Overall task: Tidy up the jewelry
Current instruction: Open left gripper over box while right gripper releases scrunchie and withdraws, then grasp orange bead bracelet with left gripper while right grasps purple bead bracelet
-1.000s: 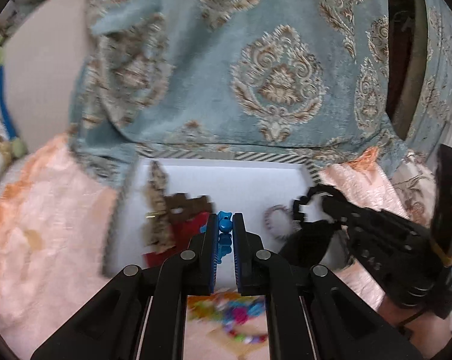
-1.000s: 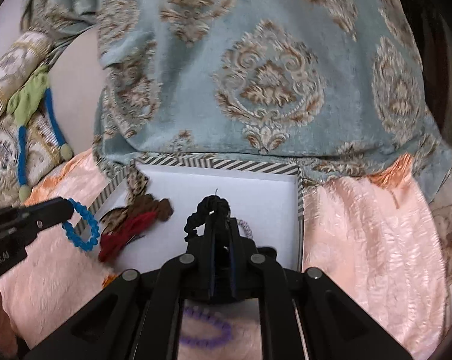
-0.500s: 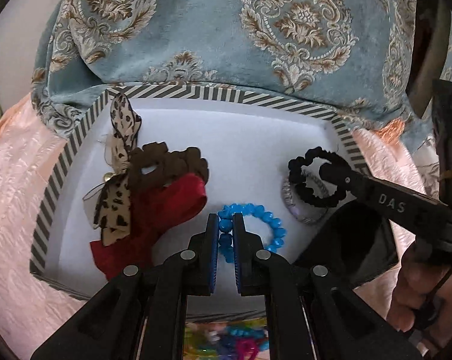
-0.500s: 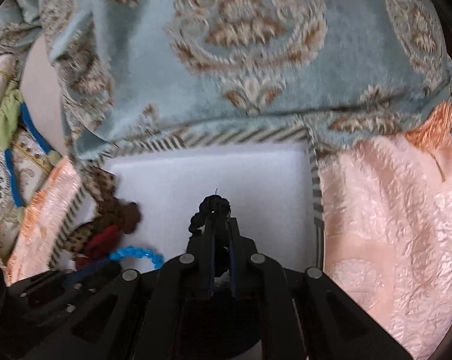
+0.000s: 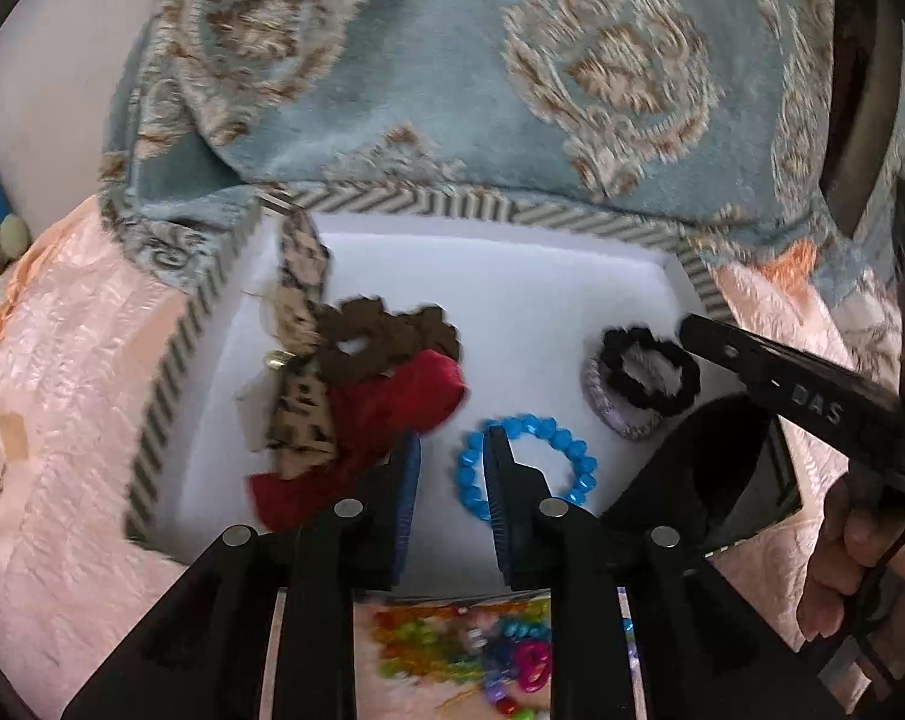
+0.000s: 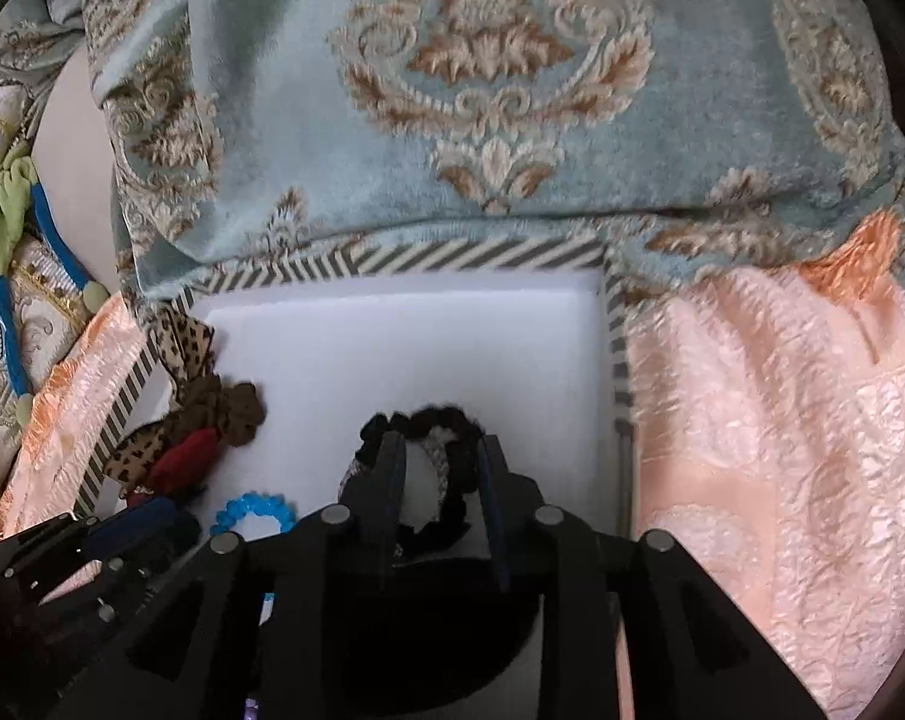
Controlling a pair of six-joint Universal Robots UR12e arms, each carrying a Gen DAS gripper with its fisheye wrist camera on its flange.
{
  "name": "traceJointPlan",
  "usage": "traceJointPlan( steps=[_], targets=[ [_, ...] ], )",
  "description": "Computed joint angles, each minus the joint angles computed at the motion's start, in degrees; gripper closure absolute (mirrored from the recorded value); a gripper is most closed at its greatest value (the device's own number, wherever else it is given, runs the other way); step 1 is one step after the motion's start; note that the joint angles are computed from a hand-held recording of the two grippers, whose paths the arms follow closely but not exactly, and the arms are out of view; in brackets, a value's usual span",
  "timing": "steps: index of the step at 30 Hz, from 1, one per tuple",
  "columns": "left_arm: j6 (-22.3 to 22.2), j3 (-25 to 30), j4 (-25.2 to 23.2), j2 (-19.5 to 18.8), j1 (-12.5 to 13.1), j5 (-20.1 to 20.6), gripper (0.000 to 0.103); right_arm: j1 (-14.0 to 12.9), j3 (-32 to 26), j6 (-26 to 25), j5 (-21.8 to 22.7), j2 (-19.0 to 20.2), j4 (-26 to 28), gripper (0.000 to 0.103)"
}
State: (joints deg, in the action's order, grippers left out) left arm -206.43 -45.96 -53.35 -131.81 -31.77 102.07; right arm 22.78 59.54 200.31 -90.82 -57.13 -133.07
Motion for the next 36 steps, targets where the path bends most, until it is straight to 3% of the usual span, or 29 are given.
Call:
traceJointPlan(
  steps=[7,12,15,22,25,28,29,31,36],
  targets=[
    [-2.26,-8.42,4.09,5.46,0.52,1.18,0.097,0.57,5.01,1.07,-3.38,-3.82,-5.95,0.077],
    [-4.45,-15.96,6.42,9.61,0.51,-0.75,0.096,1.39,10.49,2.42,-4.23,-7.95,-9.96,0.077],
    [-5.24,-17.02,5.46,10.04,0.49,-2.71,0.096,1.79,14.67,5.63,-2.51,-10.77,-11.82,0.077],
    [-5.26,-15.7,6.77,8.56,0.27,-3.82,0.096,2.34,16.74,11.14,2.13,-11.88,-2.73,0.077],
    [-5.68,-14.5,5.92,7.56,0.46,-4.81,0.096,1.84,17.1,13.12,4.79,-11.49,-2.27,0.077],
    [-6.11,-14.33,5.05,7.25,0.7,-6.49,0.097,1.84,17.07,13.32,4.5,-11.38,-1.28,0.077],
    [-5.63,-14.66,5.06,7.47,0.58,-6.22,0.103,1.8,17.07,13.35,4.64,-11.36,-0.97,0.077],
    [-4.64,-15.2,4.86,8.0,0.28,-4.89,0.103,1.67,17.24,13.76,5.2,-11.38,-0.68,0.077],
    [-4.97,-19.85,9.34,11.11,0.45,-4.03,0.103,1.81,16.65,12.1,5.11,-10.69,-1.01,0.077]
  ],
)
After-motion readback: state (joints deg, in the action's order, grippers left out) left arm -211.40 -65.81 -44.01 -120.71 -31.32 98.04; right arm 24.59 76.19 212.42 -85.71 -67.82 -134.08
